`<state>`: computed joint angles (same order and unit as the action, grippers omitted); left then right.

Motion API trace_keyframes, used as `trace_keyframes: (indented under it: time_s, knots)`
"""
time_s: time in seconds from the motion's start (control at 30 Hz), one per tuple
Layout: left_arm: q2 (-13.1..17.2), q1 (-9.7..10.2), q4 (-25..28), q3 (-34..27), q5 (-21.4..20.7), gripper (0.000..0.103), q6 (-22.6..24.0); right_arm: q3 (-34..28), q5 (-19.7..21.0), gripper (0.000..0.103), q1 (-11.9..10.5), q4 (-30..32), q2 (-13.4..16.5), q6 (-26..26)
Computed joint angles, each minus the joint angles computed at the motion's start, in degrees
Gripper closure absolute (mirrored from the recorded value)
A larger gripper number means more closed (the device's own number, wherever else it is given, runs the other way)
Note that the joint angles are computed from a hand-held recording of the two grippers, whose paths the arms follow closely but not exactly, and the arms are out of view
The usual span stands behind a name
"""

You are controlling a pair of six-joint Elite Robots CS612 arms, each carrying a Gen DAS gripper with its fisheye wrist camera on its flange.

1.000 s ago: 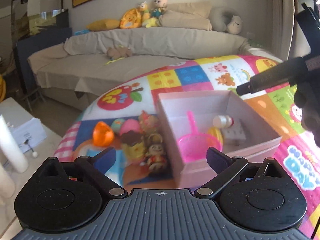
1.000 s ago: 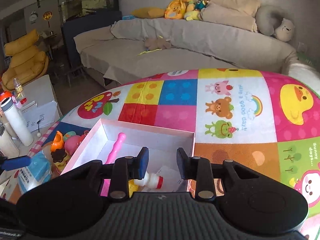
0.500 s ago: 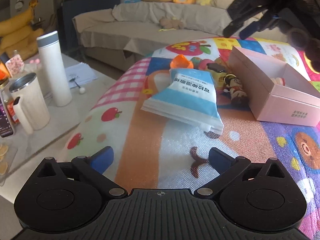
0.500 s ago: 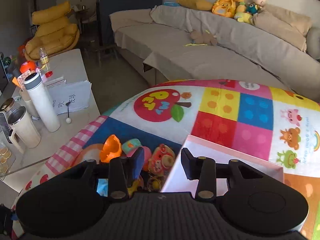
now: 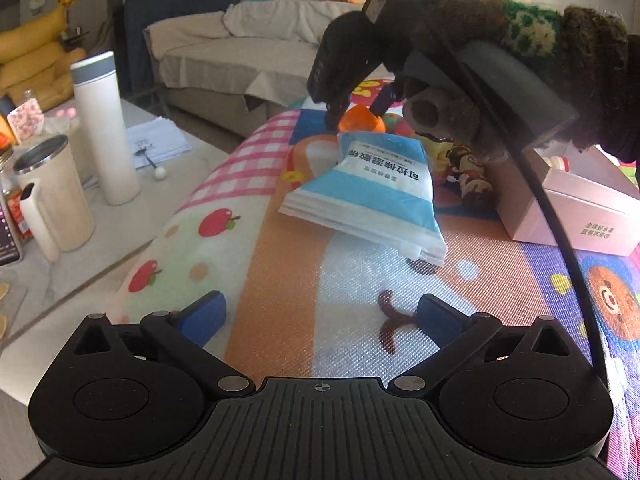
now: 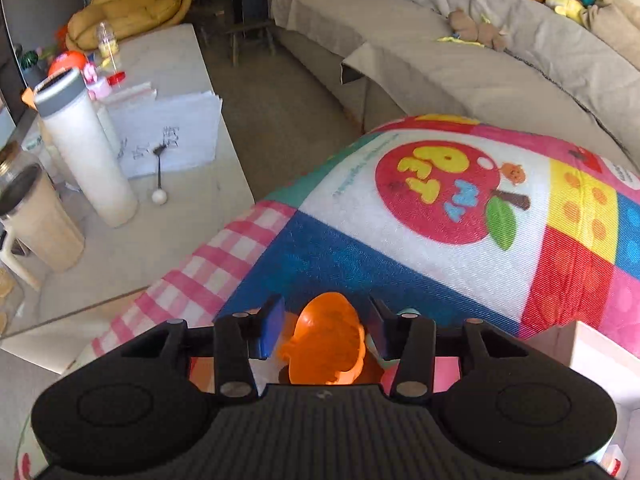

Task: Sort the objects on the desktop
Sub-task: 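Grasp the orange toy with the right gripper and lift it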

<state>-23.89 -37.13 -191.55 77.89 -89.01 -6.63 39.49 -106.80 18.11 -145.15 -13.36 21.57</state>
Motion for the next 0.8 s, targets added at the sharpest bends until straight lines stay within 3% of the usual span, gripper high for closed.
trace_keyframes:
  time_s: [0.17,0.33,0.6,0.8]
  knots:
    - [0.1,0.06,-0.1,-0.1,-0.3,0.000,-0.3,1.2,-1.5,0.064,0.5,-1.0,-0.1,-3.5]
    - [0.1,0.12,-0.2,0.0,-0.5,0.000,-0.5,6.6,-1.7,0.064,0.9,-6.2,-3.0,-3.7]
    - [0.0,-0.12,0.5,-0.2,0.4,0.000,0.2,26.2,-2.8,0.064,2.6,-24.7,-13.4,-5.2]
    - [0.1,-0.18,0.5,-0.2,0.7,0.000,0.3,39.3,0.5,0.064,3.4,-30.1,-20.0,-1.5]
